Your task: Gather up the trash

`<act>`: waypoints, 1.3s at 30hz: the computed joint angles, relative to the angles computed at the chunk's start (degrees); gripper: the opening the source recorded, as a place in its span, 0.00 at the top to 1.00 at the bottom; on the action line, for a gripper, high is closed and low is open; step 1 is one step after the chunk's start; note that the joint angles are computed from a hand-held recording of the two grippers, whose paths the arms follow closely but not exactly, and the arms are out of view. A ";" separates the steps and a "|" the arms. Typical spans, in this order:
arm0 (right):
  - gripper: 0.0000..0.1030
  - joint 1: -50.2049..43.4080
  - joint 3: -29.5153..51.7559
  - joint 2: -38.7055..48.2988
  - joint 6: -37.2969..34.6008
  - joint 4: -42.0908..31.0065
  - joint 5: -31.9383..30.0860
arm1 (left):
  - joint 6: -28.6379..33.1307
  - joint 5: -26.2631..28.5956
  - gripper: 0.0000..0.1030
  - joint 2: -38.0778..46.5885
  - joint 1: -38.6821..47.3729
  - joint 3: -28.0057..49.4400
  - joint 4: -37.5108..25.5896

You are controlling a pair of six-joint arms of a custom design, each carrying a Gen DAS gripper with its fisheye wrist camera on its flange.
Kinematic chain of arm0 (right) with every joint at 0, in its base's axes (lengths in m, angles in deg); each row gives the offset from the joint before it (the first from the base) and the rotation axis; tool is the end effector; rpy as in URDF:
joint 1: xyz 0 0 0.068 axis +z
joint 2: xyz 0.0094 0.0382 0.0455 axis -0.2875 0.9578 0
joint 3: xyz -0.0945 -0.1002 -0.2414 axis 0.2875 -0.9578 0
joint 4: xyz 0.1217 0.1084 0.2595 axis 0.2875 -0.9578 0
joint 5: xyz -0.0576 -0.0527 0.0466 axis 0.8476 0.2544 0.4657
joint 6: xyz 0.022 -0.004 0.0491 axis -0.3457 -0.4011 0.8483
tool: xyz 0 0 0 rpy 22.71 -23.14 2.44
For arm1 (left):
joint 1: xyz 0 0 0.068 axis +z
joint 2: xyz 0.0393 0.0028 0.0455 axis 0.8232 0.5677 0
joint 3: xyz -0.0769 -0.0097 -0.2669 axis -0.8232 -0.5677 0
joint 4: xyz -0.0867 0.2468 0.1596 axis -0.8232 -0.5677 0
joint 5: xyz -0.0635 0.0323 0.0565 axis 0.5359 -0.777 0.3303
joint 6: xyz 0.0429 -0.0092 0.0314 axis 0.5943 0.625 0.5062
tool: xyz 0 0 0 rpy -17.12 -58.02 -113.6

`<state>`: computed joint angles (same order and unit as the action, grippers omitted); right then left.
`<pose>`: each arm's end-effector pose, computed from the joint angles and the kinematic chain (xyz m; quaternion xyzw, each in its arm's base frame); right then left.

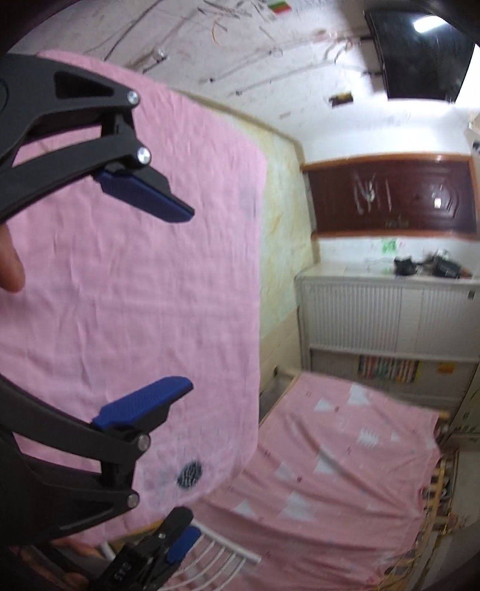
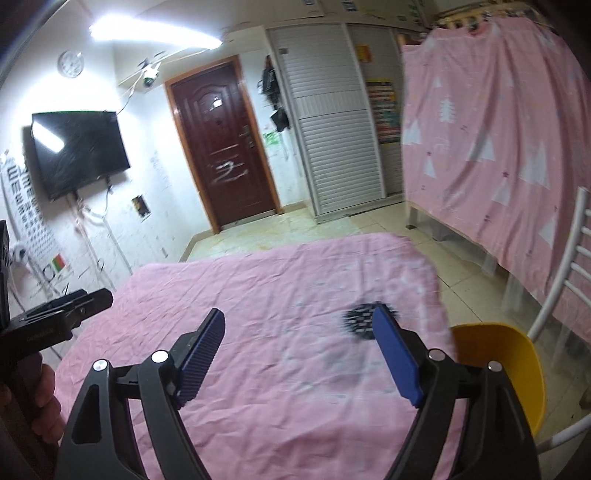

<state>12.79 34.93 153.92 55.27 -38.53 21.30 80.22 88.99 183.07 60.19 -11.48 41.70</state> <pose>0.2327 0.1065 0.0625 0.2272 0.8372 -0.0055 0.4974 0.3501 0.0106 0.0882 0.2466 0.8563 -0.1499 0.4283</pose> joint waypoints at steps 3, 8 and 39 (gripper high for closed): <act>0.21 1.29 4.27 3.47 -1.36 -1.52 0.33 | 0.14 -0.49 0.19 3.05 2.47 1.66 2.61; 0.15 2.09 8.93 7.29 -3.68 -2.58 1.20 | -0.14 -0.67 0.14 6.41 4.93 3.97 5.75; 0.09 0.50 15.96 15.78 -8.68 -0.32 3.85 | -3.84 -2.19 0.07 16.48 6.59 11.22 12.98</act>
<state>13.29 50.89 169.70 46.59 -38.85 25.15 76.38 86.80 199.54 66.77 -0.27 54.68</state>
